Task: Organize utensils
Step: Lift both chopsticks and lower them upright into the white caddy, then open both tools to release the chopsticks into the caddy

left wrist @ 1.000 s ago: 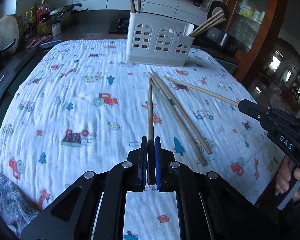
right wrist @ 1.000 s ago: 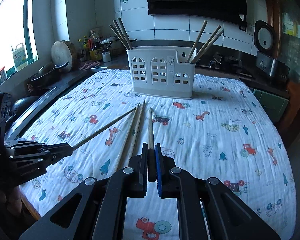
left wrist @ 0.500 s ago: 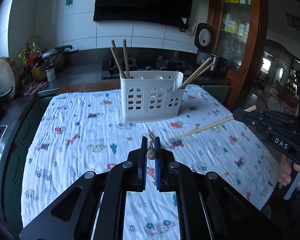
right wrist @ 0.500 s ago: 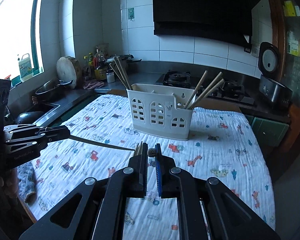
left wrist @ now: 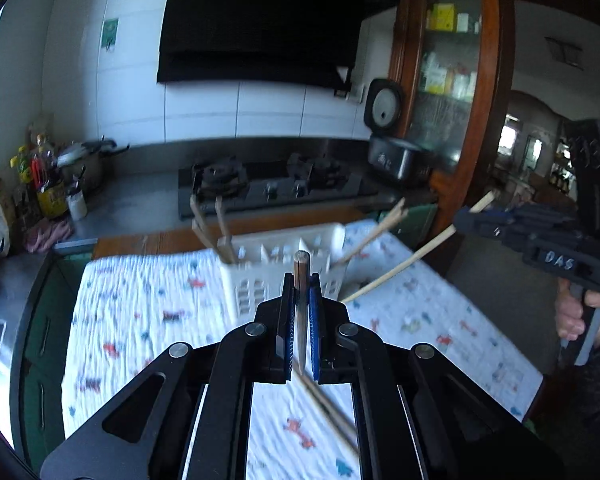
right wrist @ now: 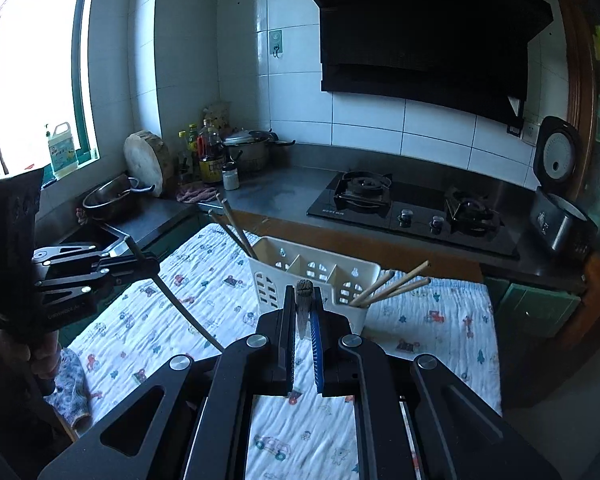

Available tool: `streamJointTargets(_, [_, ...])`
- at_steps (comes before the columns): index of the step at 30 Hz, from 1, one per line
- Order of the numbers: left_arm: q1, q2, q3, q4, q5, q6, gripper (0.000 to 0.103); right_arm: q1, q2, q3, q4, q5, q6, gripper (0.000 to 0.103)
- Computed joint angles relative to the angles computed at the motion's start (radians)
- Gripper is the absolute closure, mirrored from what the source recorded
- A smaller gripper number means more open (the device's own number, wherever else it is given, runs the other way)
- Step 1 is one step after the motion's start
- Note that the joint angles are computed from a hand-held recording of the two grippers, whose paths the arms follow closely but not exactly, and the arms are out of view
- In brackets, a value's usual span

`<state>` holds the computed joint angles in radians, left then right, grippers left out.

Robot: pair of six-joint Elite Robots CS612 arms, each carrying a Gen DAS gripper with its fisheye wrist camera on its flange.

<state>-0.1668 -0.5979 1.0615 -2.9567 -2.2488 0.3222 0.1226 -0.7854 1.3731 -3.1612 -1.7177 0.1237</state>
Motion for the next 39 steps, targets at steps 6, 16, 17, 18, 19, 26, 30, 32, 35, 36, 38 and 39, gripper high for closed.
streamJointTargets(6, [-0.014,0.021,-0.099,-0.068,0.003,-0.069,0.098,-0.016,-0.008,-0.040,0.031,-0.015,-0.006,0.096])
streamJointTargets(16, [-0.047,0.119,-0.307,-0.001,0.130,-0.145,0.098,-0.035,0.053,-0.164,0.136,-0.060,0.007,0.096])
streamJointTargets(17, [-0.049,0.132,-0.332,0.026,0.134,-0.145,0.098,-0.040,0.061,-0.175,0.149,-0.050,0.012,0.096])
streamJointTargets(18, [-0.050,0.145,-0.360,0.064,0.131,-0.142,0.098,-0.042,0.069,-0.187,0.165,-0.042,0.018,0.096])
streamJointTargets(19, [-0.052,0.156,-0.379,0.091,0.146,-0.140,0.098,-0.045,0.074,-0.193,0.175,-0.036,0.016,0.096])
streamJointTargets(26, [-0.054,0.225,-0.485,0.215,0.155,-0.125,0.098,-0.057,0.116,-0.241,0.241,0.010,0.035,0.096])
streamJointTargets(30, [-0.056,0.244,-0.510,0.267,0.162,-0.103,0.097,-0.062,0.136,-0.259,0.266,0.020,0.048,0.096])
streamJointTargets(32, [-0.056,0.252,-0.518,0.281,0.169,-0.105,0.097,-0.063,0.144,-0.268,0.269,0.024,0.056,0.096])
streamJointTargets(35, [-0.057,0.257,-0.524,0.298,0.181,-0.110,0.096,-0.064,0.149,-0.267,0.262,0.018,0.065,0.094])
streamJointTargets(36, [-0.058,0.256,-0.521,0.296,0.182,-0.102,0.096,-0.065,0.148,-0.263,0.254,0.018,0.069,0.094])
streamJointTargets(38, [-0.058,0.249,-0.506,0.279,0.188,-0.100,0.095,-0.065,0.142,-0.250,0.237,0.017,0.070,0.093])
streamJointTargets(39, [-0.057,0.245,-0.499,0.272,0.181,-0.104,0.094,-0.064,0.137,-0.241,0.223,0.013,0.071,0.092])
